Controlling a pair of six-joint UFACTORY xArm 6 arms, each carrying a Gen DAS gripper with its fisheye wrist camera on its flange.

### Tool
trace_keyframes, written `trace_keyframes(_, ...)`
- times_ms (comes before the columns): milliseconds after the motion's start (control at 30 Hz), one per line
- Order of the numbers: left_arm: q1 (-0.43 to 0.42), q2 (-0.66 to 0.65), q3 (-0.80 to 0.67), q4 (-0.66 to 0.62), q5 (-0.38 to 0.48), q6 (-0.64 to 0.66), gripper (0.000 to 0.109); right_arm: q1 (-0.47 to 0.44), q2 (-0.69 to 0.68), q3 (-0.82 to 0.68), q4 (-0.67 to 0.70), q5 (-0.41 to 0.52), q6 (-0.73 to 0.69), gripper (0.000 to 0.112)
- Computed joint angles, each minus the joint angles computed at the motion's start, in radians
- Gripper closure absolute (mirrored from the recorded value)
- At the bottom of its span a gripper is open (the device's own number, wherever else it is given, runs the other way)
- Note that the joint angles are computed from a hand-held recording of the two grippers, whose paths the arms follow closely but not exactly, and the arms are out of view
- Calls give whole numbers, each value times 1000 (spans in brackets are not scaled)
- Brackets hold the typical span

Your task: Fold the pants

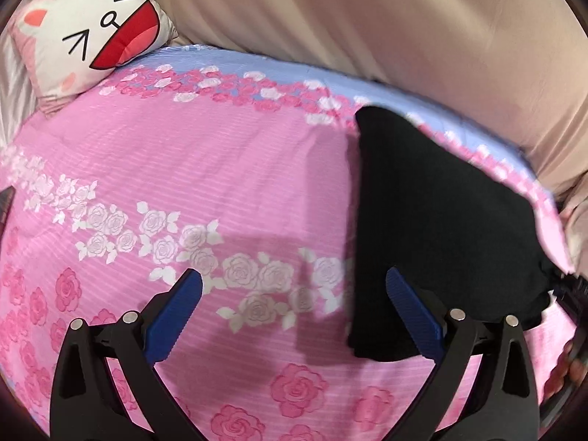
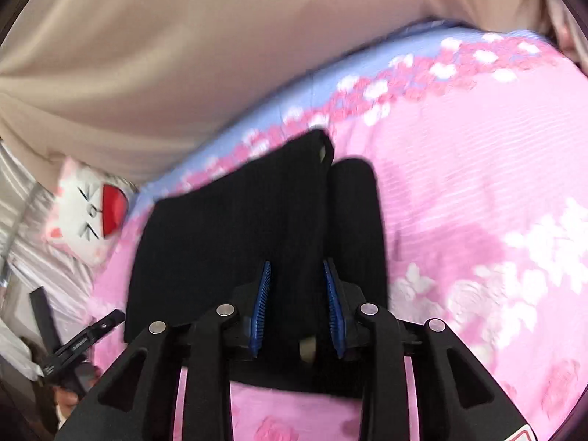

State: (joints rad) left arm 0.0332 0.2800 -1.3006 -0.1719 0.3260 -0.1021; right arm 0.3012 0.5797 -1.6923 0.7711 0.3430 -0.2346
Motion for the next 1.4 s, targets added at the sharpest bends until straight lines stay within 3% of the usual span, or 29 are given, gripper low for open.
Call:
trace_keyframes(67, -1, 11, -26, -177, 23, 122, 11, -2, -42, 62, -85, -45, 51, 40)
trace_keyframes(167, -2, 66, -105, -356, 118, 222, 11, -24, -32, 56, -104, 26, 75, 39)
trace_keyframes(267, -33, 120, -164, -398, 149, 255, 11, -39, 15, 8, 87, 130, -11, 39)
trace_keyframes(333, -52, 150, -196, -447, 157, 311, 11, -30, 23, 19, 207, 116, -80, 38)
trace_keyframes(367, -58, 165, -212, -471, 169, 336, 11, -25, 20, 25, 226, 107, -107, 43)
trace_keyframes(400, -72, 177, -219, -459, 140, 339, 13, -24, 24, 17, 235, 115, -115, 56)
trace_keyframes(433, -83, 189, -229, -472, 121, 378, 34, -27, 26, 9, 272, 131, -139, 64)
trace_keyframes(467, -89, 201, -250, -449, 134, 376, 35, -33, 21, 2, 313, 155, -158, 73)
trace_keyframes(533, -87, 181, -247, -463, 155, 365, 63, -46, -11, 19, 401, 187, -238, 79)
trace_keyframes(600, -76, 127, -215, -537, 173, 447, 73, -65, -75, 65, 505, 248, -327, 84)
trace_keyframes(700, -54, 21, -137, -647, 244, 548, 76, -65, -187, 176, 555, 261, -406, 84)
trace_keyframes(800, -46, -89, -13, -670, 296, 580, 72, -74, -279, 317, 542, 252, -402, 82)
trace_keyframes(833, -49, -116, 30, -651, 293, 572, 64, -74, -289, 352, 507, 236, -374, 80)
trace_keyframes(900, -86, -131, 112, -499, 206, 459, 49, -67, -280, 414, 418, 175, -300, 60)
trace_keyframes(967, -102, -134, 158, -366, 136, 366, 44, -90, -315, 456, 495, 201, -318, 61)
trace_keyframes(1000, -106, -145, 169, -360, 116, 362, 43, -85, -333, 469, 513, 170, -329, 60)
trace_keyframes(1067, -117, -180, 191, -306, 61, 338, 43, -53, -388, 497, 422, 21, -307, 59)
trace_keyframes(1100, -128, -202, 212, -218, -12, 286, 38, -45, -397, 494, 364, -15, -281, 58)
trace_keyframes(1133, -132, -208, 219, -123, -62, 222, 25, -45, -395, 469, 334, -18, -277, 58)
trace_keyframes(1200, -141, -211, 223, 65, -147, 92, 13, -47, -369, 410, 338, 11, -297, 58)
trace_keyframes(1267, -148, -196, 204, 183, -156, 4, 13, -39, -299, 310, 248, 49, -276, 58)
trace_keyframes(1333, -168, -161, 169, 173, -142, 21, 13, -26, -210, 214, 110, 58, -185, 58)
trace_keyframes(1367, -170, -146, 155, 179, -131, 18, 13, -28, -147, 142, 33, 105, -123, 58)
trace_keyframes(1400, -174, -129, 140, 200, -103, 2, 13, -31, -107, 97, -11, 137, -72, 65)
